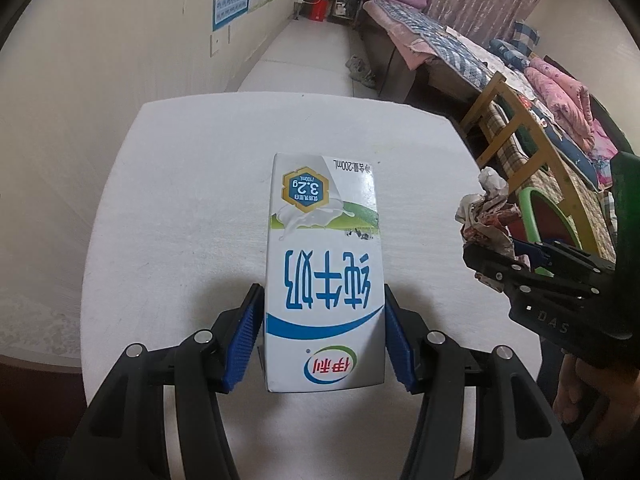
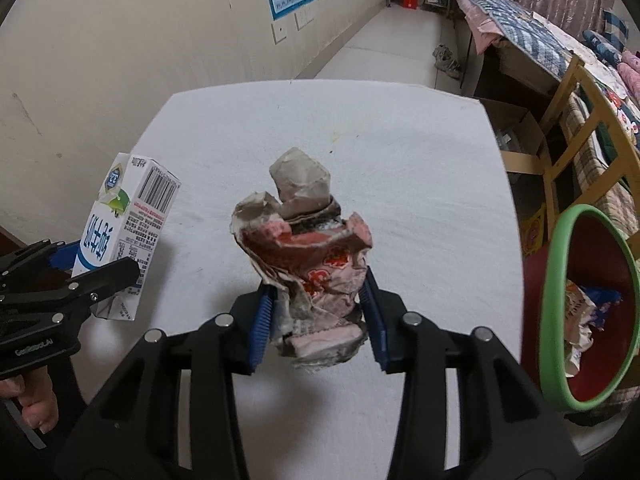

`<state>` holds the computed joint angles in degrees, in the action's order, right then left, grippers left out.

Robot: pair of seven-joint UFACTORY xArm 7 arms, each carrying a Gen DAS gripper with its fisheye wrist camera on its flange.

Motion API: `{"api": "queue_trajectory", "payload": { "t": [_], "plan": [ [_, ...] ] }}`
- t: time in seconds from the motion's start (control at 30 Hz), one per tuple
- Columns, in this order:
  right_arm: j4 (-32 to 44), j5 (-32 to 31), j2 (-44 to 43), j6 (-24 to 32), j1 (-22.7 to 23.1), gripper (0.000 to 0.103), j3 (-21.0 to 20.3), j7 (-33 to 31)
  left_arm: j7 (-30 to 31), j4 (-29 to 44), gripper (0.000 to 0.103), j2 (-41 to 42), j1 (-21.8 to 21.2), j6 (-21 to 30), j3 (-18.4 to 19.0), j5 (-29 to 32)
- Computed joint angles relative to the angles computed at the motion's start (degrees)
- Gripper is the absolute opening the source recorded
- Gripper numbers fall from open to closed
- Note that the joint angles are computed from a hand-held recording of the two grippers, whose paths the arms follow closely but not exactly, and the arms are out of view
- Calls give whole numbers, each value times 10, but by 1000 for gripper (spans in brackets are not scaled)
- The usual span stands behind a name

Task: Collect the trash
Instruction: 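Carry the milk carton and crumpled paper over the green bin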

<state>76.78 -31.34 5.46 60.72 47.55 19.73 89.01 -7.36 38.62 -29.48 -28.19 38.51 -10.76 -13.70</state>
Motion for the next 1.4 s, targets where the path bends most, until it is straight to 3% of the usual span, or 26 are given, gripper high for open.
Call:
{"api": "queue_trajectory", "payload": {
  "t": [0.57,1.0,1.4],
  "plan": [
    [-86,6,-136,56,-28,40,60,64,-52,50,54,0,-39,18,-50,14],
    [-187,88,-303,121,-90,40,118,69,-80,156,54,98,-81,1,-96,51],
    [-280,175,-471,165,-137,40,133,36,-106,272,54,215,-121,-6,-128,113]
  ]
}}
